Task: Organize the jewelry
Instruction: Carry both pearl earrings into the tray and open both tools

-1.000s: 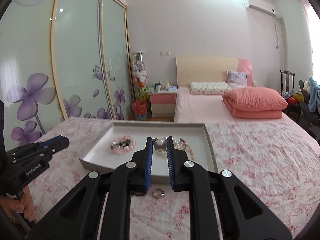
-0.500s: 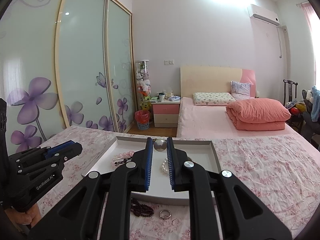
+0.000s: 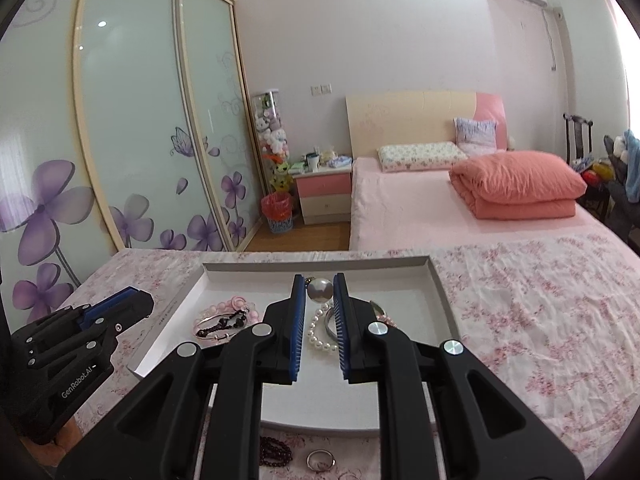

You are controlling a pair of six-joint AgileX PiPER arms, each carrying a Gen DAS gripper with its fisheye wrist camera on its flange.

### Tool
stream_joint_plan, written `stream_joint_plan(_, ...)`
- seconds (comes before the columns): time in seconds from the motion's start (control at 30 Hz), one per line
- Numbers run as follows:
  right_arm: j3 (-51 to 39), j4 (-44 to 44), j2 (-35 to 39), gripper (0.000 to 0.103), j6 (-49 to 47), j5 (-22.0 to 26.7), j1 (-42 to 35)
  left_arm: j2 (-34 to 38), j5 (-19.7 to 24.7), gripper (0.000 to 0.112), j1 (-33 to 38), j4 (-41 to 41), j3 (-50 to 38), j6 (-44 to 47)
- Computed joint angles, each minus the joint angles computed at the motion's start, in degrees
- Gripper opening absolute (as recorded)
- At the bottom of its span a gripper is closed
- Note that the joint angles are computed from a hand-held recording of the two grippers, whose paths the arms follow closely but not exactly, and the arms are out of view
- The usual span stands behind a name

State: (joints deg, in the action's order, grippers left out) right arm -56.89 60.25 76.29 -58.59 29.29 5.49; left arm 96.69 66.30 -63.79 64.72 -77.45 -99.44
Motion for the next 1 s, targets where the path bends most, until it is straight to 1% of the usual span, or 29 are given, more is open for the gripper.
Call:
stream_joint_plan(0.13, -2.25, -2.44, 4.03, 0.015, 3.40, 0.77, 0.58, 0.82, -3.92, 0.016, 3.05, -1.15, 0.31, 0.85)
stream_joint_plan(0.2, -2.95, -3.84, 5.62, 0.015, 5.25, 0.42, 1.41, 1.14, -5.40, 0.016, 4.24, -1.56, 0.51, 1.30)
stream_joint_plan(0.4, -5.31, -6.56, 9.19, 0.015, 9.02, 1.27, 2.31, 2.01, -10.40, 0.016, 7.72, -3.66, 1.15, 2.04)
stream_joint_plan(0.5, -6.72, -9.53, 10.65, 0.016, 12.36, 1.64, 3.08, 2.51, -12.43, 0.017, 9.21, -4.83, 1.04, 2.73)
stream_joint_plan(0.53, -7.09, -9.95, 10.98, 0.018, 12.84, 1.83, 3.07, 2.54, -13.07, 0.017, 9.52, -5.09, 1.22, 2.74)
stream_joint_plan(0.57, -7.11, -9.87, 11.06, 0.027, 12.91, 2.01, 2.84, 2.52, -13.64, 0.017, 9.70, -5.24, 1.45, 2.60)
stream_joint_plan(0.6, -6.73, -8.84, 10.89, 0.033, 12.09, 1.99, 2.41, 2.44, -14.25, 0.018, 10.03, -5.34, 1.74, 2.33)
stream_joint_plan(0.63, -6.39, -8.17, 10.64, 0.042, 11.56, 1.74, 2.13, 2.32, -14.72, 0.018, 10.26, -5.42, 1.99, 2.18)
stream_joint_plan(0.67, -6.31, -7.89, 10.53, 0.043, 11.40, 1.38, 1.98, 2.06, -15.52, 0.022, 10.69, -5.47, 2.51, 1.91)
stream_joint_plan(0.7, -6.08, -7.75, 10.28, 0.043, 11.14, 1.33, 1.66, 1.77, -15.94, 0.025, 11.01, -5.58, 2.95, 1.45)
stream_joint_plan(0.83, -5.77, -7.61, 9.58, 0.044, 10.91, 1.58, 0.74, 0.51, -16.44, 0.026, 11.62, -5.74, 4.30, -0.21)
stream_joint_plan(1.0, -4.89, -6.96, 8.28, 0.043, 9.61, 2.23, -0.36, -1.49, -14.33, 0.029, 10.99, -5.90, 5.71, -1.21)
